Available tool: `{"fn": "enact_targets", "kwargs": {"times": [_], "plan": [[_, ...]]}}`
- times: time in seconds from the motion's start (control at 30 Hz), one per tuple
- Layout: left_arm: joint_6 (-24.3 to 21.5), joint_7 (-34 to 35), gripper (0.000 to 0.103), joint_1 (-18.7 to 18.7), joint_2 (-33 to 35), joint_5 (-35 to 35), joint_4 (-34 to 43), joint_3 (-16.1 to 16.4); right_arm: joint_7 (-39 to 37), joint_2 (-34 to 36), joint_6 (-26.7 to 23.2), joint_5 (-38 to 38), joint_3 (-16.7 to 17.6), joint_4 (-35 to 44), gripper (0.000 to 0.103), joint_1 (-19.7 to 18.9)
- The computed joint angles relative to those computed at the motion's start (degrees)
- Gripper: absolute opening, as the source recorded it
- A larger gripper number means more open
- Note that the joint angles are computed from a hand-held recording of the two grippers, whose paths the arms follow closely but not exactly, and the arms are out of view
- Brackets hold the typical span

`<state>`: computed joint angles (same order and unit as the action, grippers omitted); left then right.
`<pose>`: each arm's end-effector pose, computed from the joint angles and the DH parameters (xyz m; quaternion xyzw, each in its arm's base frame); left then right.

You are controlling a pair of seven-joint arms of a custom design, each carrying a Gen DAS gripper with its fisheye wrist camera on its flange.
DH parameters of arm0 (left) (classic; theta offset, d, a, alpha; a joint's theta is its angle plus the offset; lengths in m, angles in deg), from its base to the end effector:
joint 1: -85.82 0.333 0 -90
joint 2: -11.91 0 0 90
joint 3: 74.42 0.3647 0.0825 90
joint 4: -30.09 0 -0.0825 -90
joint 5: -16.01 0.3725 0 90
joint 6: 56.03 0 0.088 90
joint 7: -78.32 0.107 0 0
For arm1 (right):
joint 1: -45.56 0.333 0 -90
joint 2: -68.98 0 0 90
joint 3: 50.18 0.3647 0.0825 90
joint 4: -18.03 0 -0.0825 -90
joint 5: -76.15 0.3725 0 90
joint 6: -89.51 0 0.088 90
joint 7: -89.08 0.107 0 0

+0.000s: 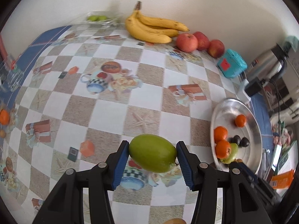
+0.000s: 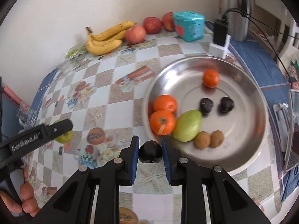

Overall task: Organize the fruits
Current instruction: 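Carry the green mango and dark plum over the steel plate with both tools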

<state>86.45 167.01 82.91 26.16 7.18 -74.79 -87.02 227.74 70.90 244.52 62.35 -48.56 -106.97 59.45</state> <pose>0.6372 -0.1625 0.4970 -0.6445 0.7322 -0.2134 0.0539 0.5465 0.1601 0.4832 -0.5404 0.8026 -0.1272 0.2181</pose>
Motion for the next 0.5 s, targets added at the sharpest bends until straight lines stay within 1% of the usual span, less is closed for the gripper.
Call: {"fn": "enact_targets", "kwargs": {"times": [0.07, 0.13, 0.27, 0.4, 0.5], "plan": [[0.2, 1.3, 0.055, -0.7, -0.1, 0.7, -0.3, -0.7, 2.5, -0.4, -1.7, -1.3, -0.6, -0.1, 0.025, -0.4], [0.5, 3.3, 0.055, -1.4, -0.4, 0.4, -0.8, -1.7, 6.5, -0.9, -4.7, -5.3, -0.9, 0.0, 0.025, -0.9], [1.3, 8.2, 0.055, -2.8, -1.3, -1.8, -2.3, -3.5, 8.2, -2.5, -4.2, -5.2, -1.1, -2.0, 0.025, -2.6], [2.0, 14.2, 0.055, -3.8, -2.1, -5.9, -3.7, -5.1, 11.0, -3.7, -6.5, -5.2, -0.8, -3.2, 0.026, -4.3], [2.9, 17.3, 0.055, -4.8, -2.4, -8.4, -4.5, -5.5, 11.5, -4.8, -5.6, -4.2, -0.8, -4.8, 0.026, -5.4]]}}
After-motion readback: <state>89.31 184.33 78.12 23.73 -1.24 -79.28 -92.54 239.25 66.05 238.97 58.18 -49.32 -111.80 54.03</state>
